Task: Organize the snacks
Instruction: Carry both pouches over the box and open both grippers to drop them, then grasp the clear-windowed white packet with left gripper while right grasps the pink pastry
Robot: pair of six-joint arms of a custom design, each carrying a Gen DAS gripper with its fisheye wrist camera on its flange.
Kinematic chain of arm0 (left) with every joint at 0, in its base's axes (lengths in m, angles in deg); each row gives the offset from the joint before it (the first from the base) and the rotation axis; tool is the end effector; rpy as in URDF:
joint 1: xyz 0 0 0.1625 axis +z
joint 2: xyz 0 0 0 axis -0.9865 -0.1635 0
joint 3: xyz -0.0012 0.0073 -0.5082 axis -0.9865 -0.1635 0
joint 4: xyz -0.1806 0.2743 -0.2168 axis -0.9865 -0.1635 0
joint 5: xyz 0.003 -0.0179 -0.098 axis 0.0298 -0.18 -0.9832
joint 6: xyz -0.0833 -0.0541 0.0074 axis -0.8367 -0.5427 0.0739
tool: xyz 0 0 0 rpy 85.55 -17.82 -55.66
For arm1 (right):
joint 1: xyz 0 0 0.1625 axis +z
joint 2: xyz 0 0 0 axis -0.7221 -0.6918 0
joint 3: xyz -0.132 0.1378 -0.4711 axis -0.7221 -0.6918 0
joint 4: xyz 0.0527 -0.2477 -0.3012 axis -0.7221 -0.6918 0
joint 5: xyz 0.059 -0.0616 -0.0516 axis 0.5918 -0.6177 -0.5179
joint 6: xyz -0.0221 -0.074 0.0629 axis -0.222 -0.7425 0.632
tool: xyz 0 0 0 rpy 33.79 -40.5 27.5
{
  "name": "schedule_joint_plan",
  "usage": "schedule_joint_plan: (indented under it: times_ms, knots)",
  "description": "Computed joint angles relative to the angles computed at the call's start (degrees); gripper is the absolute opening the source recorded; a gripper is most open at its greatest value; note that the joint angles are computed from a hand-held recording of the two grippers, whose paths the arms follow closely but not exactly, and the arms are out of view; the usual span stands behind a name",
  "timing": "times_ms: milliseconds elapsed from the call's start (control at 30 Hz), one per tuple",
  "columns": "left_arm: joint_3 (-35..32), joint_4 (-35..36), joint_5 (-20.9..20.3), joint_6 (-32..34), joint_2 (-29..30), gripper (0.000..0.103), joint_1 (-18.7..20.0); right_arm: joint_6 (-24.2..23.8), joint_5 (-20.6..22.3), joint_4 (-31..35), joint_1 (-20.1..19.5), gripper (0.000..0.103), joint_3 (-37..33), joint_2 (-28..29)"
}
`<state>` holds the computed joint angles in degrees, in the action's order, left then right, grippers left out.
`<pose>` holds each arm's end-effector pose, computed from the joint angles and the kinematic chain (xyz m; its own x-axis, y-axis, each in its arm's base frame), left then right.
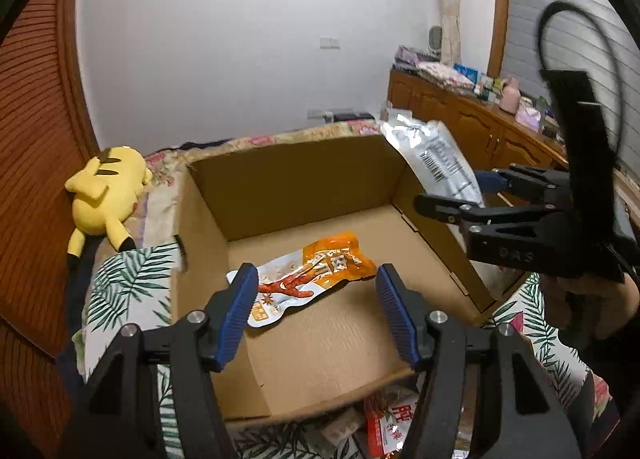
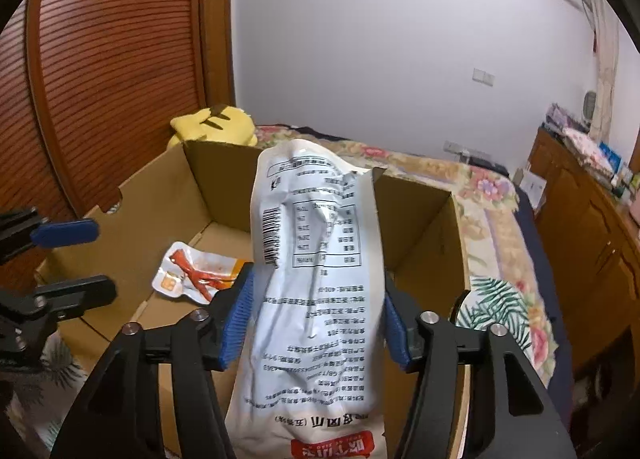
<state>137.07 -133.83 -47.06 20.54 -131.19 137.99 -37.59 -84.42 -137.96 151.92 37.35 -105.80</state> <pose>-0.2837 -0.7512 0.2187 -0.5387 0.6955 -0.4754 0.8415 0.4709 -0.2647 0.2584 -0.6735 0.2080 -0.6914 0.0533 0.7205 -0.5442 0.6175 -0.5680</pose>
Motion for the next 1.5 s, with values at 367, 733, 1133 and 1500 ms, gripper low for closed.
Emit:
schedule_joint_plan:
  times_ms: [367,733,1133,1500]
  knots:
    - [9.4,-6.4,-1.4,-0.8,-5.3,0.063,-0.5,2.3,3.5,-2.3,1.7,0.067,5.7,-2.9]
    - [18.9,-8.7,-2.3,-3.5,-9.1,0.063,-1.4,4.6,2.2,-13.0,5.0,0.067,18.3,-6.2]
    - [26.0,-11.1,-0.7,-5.4,-10.5,0.063,-1.4,12.7,2.6,-18.7,1.5,0.061,28.9,-5.8]
    - [29.2,-13.1,0.7,-6.7,-10.1,0.063,-1.8,14.4,2.5,-18.2,-2.3,0.055,30.4,-3.9]
